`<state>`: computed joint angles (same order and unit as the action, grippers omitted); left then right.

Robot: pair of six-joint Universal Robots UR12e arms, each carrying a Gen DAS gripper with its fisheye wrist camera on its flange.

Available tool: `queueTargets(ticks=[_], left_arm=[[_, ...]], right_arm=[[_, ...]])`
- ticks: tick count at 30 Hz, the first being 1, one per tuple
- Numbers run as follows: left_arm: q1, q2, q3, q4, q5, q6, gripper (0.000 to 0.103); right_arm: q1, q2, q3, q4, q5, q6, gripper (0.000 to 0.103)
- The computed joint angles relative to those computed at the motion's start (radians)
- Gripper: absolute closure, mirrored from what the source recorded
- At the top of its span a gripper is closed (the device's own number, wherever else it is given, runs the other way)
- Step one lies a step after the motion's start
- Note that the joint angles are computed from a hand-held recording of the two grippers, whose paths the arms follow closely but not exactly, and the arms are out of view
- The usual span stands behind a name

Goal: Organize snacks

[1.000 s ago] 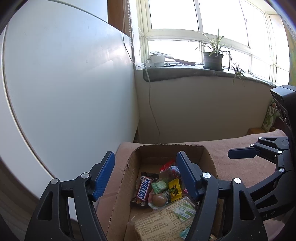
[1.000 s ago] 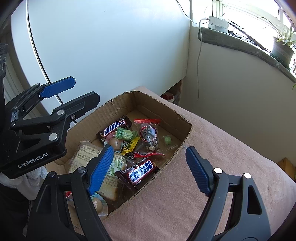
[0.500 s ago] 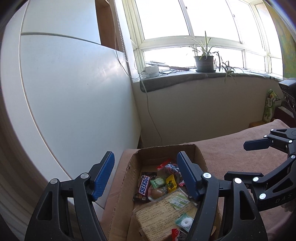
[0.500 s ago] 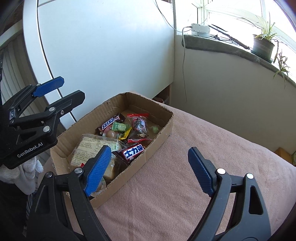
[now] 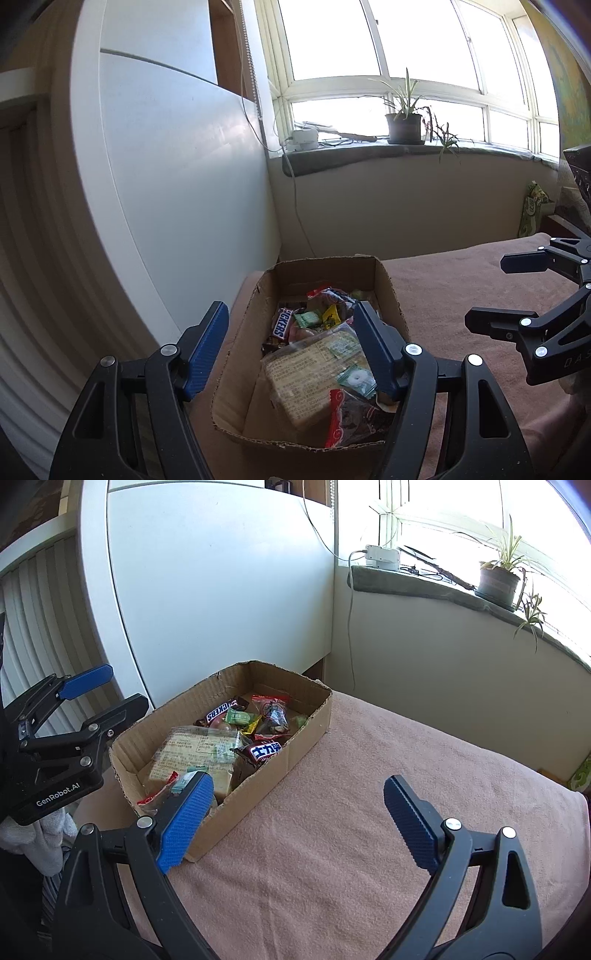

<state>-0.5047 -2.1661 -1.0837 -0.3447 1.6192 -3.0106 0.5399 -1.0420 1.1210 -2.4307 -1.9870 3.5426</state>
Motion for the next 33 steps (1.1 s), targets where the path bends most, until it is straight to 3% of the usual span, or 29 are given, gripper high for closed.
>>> queueTargets(ticks=[5, 9, 33], left_arm=[[-0.002, 0.007, -0.015, 0.008, 0.016, -0.015, 0.032], [-0.004, 0.007, -0.019, 0.008, 0.030, -0.029, 0.024], [-0.005, 0.012, -0.032, 0.017, 0.048, -0.056, 0.024]], right_arm=[[0.013, -0.008, 0.021, -0.010, -0.032, 0.029, 0.007], [0.018, -0.011, 0.028, -0.007, -0.058, 0.043, 0.007], [0.027, -0.022, 0.045, -0.011, -0.078, 0.049, 0.007]])
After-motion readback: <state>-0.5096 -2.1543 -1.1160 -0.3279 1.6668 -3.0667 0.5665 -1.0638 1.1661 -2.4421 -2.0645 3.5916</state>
